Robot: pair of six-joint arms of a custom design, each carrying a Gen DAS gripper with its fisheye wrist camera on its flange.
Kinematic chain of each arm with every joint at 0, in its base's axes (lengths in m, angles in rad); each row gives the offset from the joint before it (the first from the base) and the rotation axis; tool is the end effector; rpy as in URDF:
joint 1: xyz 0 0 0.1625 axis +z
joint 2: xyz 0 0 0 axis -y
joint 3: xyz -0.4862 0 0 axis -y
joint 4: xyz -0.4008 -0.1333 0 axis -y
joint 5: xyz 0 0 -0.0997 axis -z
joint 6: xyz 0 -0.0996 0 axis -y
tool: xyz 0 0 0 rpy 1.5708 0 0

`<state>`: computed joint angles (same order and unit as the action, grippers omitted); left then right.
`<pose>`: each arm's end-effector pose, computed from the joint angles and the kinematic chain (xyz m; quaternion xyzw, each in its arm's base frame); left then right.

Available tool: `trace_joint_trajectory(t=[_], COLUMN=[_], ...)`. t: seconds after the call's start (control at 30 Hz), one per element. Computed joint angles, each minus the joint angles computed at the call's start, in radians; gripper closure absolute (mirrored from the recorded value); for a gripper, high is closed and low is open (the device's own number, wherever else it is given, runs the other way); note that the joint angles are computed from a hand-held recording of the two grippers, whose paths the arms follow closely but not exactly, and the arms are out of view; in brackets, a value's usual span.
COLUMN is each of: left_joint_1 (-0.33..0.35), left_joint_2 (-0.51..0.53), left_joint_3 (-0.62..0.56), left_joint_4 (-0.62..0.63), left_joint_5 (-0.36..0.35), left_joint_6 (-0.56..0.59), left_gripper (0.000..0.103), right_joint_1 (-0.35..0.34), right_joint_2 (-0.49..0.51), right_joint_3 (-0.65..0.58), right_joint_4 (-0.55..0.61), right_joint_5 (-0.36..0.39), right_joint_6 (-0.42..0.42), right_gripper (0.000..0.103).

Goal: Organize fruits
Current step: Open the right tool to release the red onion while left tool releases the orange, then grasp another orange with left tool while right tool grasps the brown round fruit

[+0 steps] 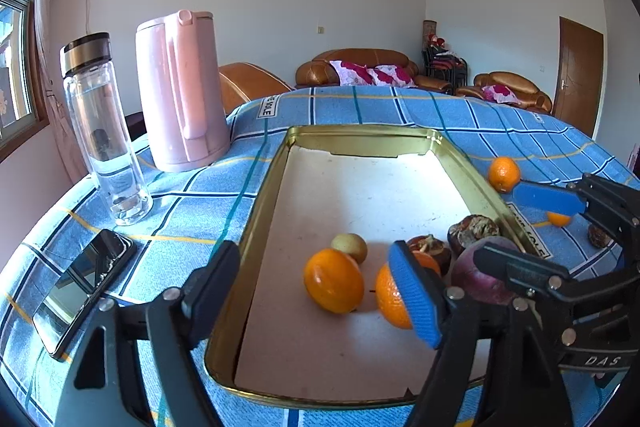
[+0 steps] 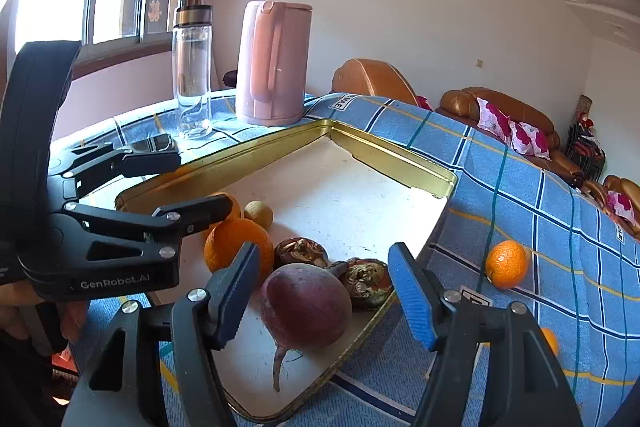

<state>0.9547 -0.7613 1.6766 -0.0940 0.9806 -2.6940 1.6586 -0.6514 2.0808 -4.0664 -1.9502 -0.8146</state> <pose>-0.1809 -0.5822 0.0517 0.3598 0.8214 -0.3718 0.2402 0.1462 -0.5617 0.1030 0.2826 -0.8029 0.4088 0.3292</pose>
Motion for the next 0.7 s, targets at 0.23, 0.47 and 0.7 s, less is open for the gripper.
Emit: trace_joint_trajectory(t=[0.23,0.47,0.7], left_joint_1=[-0.028,-0.071,-0.129], left_joint_2=[-0.014,-0.01,0.051], left_joint_3=[0.036,0.056,0.026], left_joint_4=[-0.06,-0.075,-0.012], left_joint_5=[-0.005,0.035,0.096], left_joint_6=[0.011,0.005,0.016], left_gripper=[0.011,0.004,0.004], right_joint_1=[-0.007,-0.057,-0.134], right_joint_2=[-0.004,-0.084,-0.183], right_joint_3=[0.014,0.103,0.202], right_joint_4=[-0.097,-0.197,-0.256], right_joint_5=[-0.057,-0.108,-0.172], right_joint_6=[-0.014,0.012,0.056], right_gripper=[0.035,0.035,0.035])
